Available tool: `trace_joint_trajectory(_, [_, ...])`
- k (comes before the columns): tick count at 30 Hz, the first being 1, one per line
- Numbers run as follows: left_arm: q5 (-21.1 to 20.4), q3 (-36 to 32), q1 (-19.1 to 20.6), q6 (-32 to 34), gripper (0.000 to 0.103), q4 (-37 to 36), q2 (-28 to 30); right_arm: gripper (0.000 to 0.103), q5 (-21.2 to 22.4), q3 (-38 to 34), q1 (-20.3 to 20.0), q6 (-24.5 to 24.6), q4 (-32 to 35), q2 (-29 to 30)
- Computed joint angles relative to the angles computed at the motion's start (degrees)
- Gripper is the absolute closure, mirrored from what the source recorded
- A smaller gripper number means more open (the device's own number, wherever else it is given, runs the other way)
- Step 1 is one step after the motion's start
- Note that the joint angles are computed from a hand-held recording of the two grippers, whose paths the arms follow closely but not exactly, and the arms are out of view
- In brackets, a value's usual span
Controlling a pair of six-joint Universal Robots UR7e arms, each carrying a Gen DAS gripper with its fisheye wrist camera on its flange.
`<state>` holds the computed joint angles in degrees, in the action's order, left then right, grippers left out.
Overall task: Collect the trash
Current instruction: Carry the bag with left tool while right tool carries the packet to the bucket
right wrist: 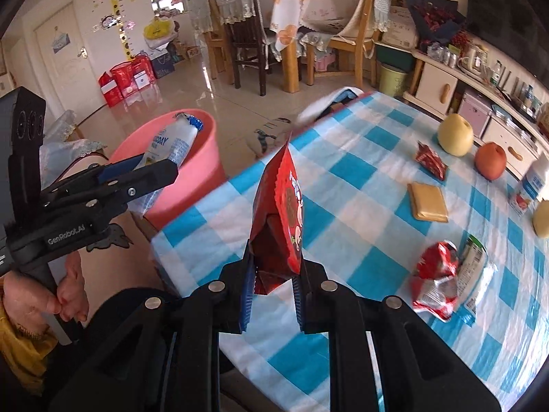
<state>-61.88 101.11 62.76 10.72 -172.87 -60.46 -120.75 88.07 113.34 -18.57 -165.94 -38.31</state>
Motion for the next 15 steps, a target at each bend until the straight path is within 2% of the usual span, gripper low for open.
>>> trace_joint_trajectory(9, [4.0, -4.4, 5.2, -4.2, 0.043, -0.6, -1.4, 0.083, 5.1, -23.3, 3.9, -4.6, 12.5, 14.8])
trace_joint_trajectory(15, [1.9, -8.4, 8.6, -8.6, 0.043, 2.0, 0.2, 0.082, 6.1, -38.5, 3.6, -4.8, 20.9, 24.4])
